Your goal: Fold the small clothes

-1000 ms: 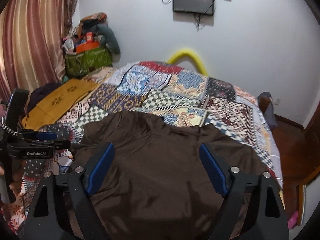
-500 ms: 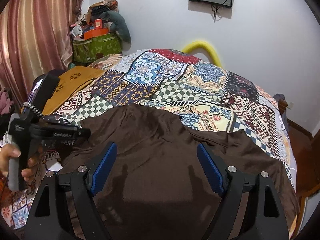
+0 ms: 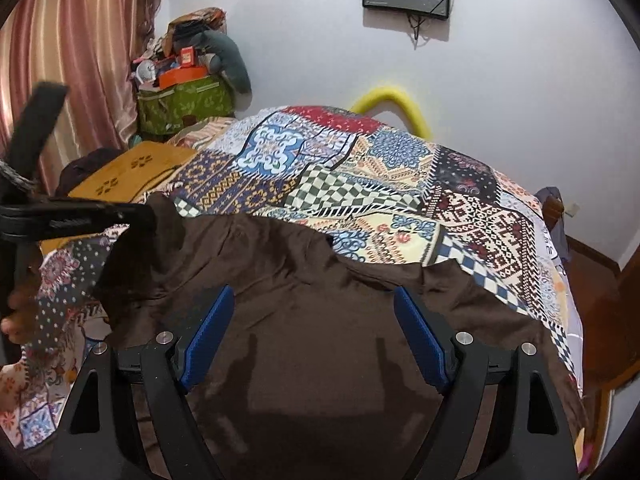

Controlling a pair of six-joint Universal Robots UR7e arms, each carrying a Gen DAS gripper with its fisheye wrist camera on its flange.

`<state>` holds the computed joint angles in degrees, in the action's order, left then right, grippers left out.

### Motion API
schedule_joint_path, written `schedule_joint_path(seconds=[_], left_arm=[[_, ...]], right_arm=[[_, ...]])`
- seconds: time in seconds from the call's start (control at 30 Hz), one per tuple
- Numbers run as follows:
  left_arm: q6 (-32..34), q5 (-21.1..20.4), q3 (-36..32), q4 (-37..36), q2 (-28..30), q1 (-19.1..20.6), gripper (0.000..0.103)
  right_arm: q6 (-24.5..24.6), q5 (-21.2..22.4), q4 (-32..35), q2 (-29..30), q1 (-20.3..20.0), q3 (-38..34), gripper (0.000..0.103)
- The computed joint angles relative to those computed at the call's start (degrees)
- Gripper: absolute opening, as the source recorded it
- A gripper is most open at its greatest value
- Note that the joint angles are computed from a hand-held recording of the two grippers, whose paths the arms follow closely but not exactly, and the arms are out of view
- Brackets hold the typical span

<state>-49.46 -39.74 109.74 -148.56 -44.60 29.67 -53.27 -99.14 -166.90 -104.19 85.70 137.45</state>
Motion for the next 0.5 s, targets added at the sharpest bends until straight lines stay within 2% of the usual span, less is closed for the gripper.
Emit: schedule_joint_path(seconds=[0.23, 0.37, 0.5], left_arm=[[5.0, -2.6, -7.7, 1.8, 6.1, -2.2, 0.006], [5.2, -6.0, -10.3, 3.4, 9.2, -1.4, 0.006], [3.6, -7.6, -11.5, 6.0, 10.5, -1.2, 0.008]], right_arm=[[-1.1, 1.7, 2.4, -4.0, -1.6, 0.1, 0.080], [-1.9, 2.5, 4.4, -5.7, -3.5, -0.3, 0.080], [-1.8, 2.7, 6.3, -6.5, -4.8, -0.8, 0.080]])
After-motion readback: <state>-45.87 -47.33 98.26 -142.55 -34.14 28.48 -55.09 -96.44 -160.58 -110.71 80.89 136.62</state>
